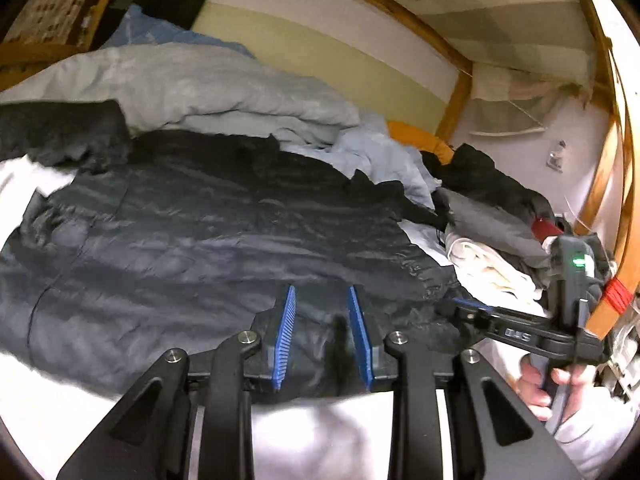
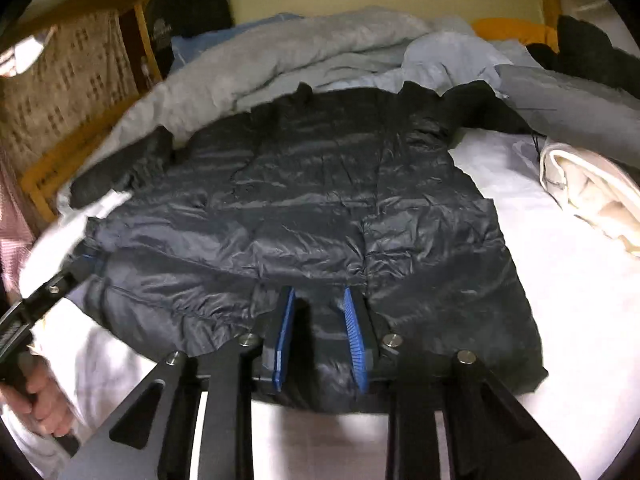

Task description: Fold large clothes

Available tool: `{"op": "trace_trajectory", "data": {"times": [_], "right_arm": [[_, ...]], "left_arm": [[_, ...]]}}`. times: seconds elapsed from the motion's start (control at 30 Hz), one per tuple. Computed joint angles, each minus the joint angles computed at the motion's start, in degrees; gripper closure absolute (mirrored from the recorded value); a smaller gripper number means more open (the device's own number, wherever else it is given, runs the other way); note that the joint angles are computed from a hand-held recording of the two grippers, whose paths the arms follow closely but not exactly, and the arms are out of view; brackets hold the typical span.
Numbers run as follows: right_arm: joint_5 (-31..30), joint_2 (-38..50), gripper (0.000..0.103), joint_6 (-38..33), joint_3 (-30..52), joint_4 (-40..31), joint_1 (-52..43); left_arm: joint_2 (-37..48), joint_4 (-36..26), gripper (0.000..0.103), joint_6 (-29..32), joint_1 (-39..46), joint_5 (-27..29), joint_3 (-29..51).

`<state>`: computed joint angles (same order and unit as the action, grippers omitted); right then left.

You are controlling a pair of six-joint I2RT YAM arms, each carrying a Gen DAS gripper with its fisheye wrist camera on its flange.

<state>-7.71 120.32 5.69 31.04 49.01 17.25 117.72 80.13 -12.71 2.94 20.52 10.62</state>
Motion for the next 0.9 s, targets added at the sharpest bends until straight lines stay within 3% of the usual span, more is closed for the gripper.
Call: {"op": "trace_trajectory", "data": {"times": [0.1,0.17,0.23,0.3,0.43,0.5,0.57,0.63,0.7,0.73,0.77,0.8,0.83,0.87,0.9], "right_arm": [[5.71,-2.05,0.076,-3.04,-4.38,6.76,2.76],[4.3,-1.94,0.075,-2.67,-3.31,5.5,3.31],[4.66,-1.95,0.076,-1.89,-2.11,2.53,3.67],[7.17,0.24,0.076,-1.77,-0.32,1.6,3.53],[13.02,6.19,0.076,-5.48,4.0,1.14,2.53],[10.02,8.37,0.076,-5.7,6.7,-0.56,0.55],[11.04,8.77,0.076,-6.06,8.96,-2.74,0.64],[12.15,8.14,0.076,-6.51,9.57,-3.26,0.92],[11.34,6.1,0.076,-7.19,7.38,-1.38,1.23],[9.34,4.27,0.076,-8.27,4.96,0.69,1.2],[6.7,1.64,0.076,-9.66,1.33,3.76,1.28],[5.29,-0.52,0.076,-10.83,-1.39,5.77,1.57],[4.0,-2.81,0.074,-12.95,-4.29,7.83,2.04],[3.55,-5.53,0.07,-16.31,-6.86,8.44,3.03],[4.26,-6.92,0.055,-18.25,-7.9,8.18,3.89]], "left_arm": [[-3.75,-15.43,0.081,2.71,-4.92,-8.4,6.23],[-1.08,-22.0,0.084,3.43,-7.99,-16.06,10.41],[4.15,-19.09,0.089,2.56,-6.33,-15.2,11.72],[9.15,-11.61,0.096,1.16,-3.76,-12.47,11.17],[12.12,-12.33,0.099,0.91,-3.93,-14.49,13.41],[12.51,-12.44,0.099,0.95,-3.99,-14.67,13.86],[12.37,-11.28,0.099,0.97,-3.61,-13.78,13.07],[10.47,-8.44,0.093,2.47,-3.02,-11.41,10.12],[5.09,-6.84,0.066,6.46,-3.46,-12.44,5.42],[2.19,-4.9,0.051,7.61,-3.96,-16.83,2.28],[0.71,-1.27,0.043,7.91,-3.23,-19.41,-0.94],[-0.67,0.57,0.041,8.55,-0.69,-17.84,-3.37],[-3.13,-1.55,0.041,10.0,2.44,-14.08,-4.47],[-6.81,-7.48,0.04,13.18,5.72,-9.05,-4.59],[-9.12,-11.97,0.04,17.23,7.79,-6.02,-4.75]]}}
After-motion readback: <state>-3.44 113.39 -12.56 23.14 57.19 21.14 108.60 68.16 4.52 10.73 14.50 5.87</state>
